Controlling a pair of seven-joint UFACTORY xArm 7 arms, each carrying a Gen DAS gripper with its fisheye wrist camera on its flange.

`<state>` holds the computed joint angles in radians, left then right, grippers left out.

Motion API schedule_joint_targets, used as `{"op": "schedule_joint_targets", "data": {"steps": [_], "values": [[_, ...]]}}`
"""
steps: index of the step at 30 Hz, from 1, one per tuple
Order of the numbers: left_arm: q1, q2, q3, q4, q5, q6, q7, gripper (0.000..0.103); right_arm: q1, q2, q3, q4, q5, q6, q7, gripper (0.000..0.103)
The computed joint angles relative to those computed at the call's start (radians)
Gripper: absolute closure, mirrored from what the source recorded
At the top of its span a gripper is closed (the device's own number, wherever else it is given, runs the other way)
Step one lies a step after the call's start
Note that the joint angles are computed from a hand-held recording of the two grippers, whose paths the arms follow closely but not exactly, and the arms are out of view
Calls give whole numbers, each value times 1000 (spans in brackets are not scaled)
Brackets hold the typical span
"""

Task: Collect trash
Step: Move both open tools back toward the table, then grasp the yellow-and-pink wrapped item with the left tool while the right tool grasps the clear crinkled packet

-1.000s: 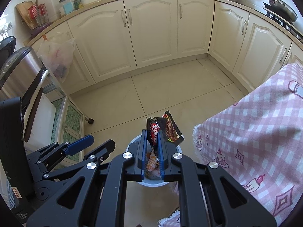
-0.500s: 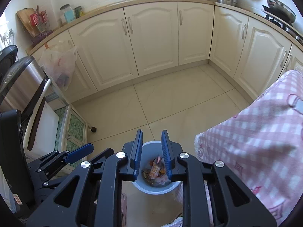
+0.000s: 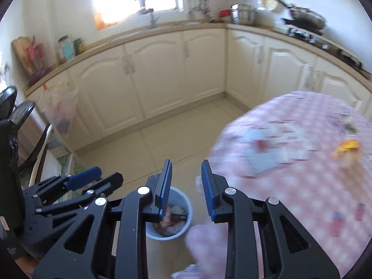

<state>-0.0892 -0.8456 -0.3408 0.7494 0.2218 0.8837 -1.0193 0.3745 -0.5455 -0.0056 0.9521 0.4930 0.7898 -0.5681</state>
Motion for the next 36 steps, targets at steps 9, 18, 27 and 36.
{"op": "schedule_joint_targets", "data": {"steps": [9,18,27,36], "values": [[-22,397,-126,363,113,-93,4,51,-135,-4,-157,73,-25,8,-75,70],[-123,802,-174,734,323,-35,13,42,-271,124,-236,168,-5,17,-157,65],[-270,1080,-87,1028,411,88,121,42,-360,236,-218,259,65,46,-207,53],[-310,1069,19,987,320,-33,155,88,-390,296,-158,316,75,72,-207,49]]}}
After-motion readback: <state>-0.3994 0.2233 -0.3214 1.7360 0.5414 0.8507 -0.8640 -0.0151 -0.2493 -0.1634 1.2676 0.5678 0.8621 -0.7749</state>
